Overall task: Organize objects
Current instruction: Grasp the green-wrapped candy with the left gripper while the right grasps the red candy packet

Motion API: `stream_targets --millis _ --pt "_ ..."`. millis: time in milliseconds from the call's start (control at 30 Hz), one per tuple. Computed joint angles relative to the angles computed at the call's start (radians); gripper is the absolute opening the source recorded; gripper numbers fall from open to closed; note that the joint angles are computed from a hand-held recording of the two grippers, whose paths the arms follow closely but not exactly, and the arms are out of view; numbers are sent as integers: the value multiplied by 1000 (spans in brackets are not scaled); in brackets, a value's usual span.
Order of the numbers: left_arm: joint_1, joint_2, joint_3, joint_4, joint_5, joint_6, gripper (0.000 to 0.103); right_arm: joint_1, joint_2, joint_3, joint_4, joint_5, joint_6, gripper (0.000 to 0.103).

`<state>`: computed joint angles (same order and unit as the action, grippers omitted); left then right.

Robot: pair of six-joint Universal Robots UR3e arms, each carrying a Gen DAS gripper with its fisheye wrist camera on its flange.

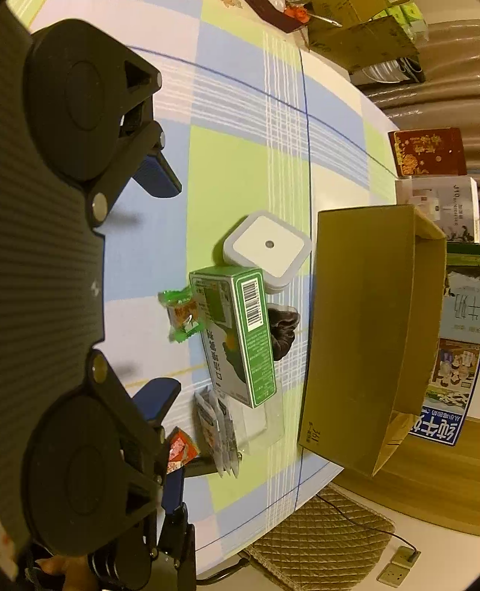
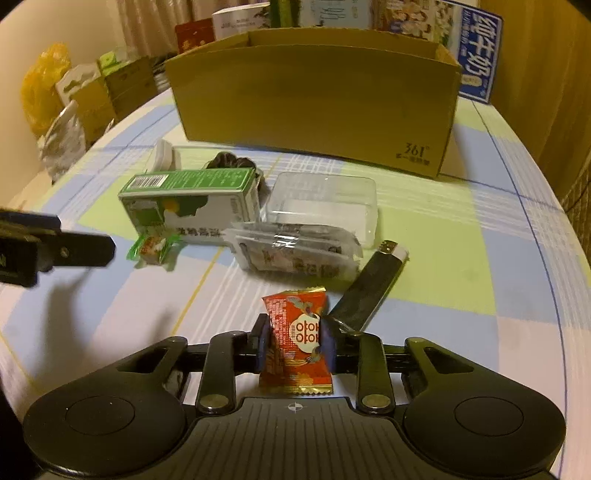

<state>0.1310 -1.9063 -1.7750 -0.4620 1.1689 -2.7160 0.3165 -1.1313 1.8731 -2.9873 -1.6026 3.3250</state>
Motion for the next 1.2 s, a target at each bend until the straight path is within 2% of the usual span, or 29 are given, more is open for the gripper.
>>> stream_targets --millis 200,367,500,667,867,1033,1200 --pt "-50 -69 37 44 42 -19 99 -26 -37 49 -29 15 47 24" --pt "-90 -125 47 121 77 -68 78 -26 -41 57 -39 14 54 24" --pt "-120 -167 53 177 123 -97 75 -29 -40 62 -50 18 60 24" --pt "-131 -201 51 224 142 -129 59 -29 -40 65 -55 19 61 24" --pt "-142 -217 34 278 159 -129 48 -31 -32 63 -58 18 61 24" --pt "-140 -212 20 295 155 -125 28 -29 -34 67 -59 14 61 24" --pt "-125 -186 -3 279 135 -113 21 -20 -42 71 -59 8 61 24"
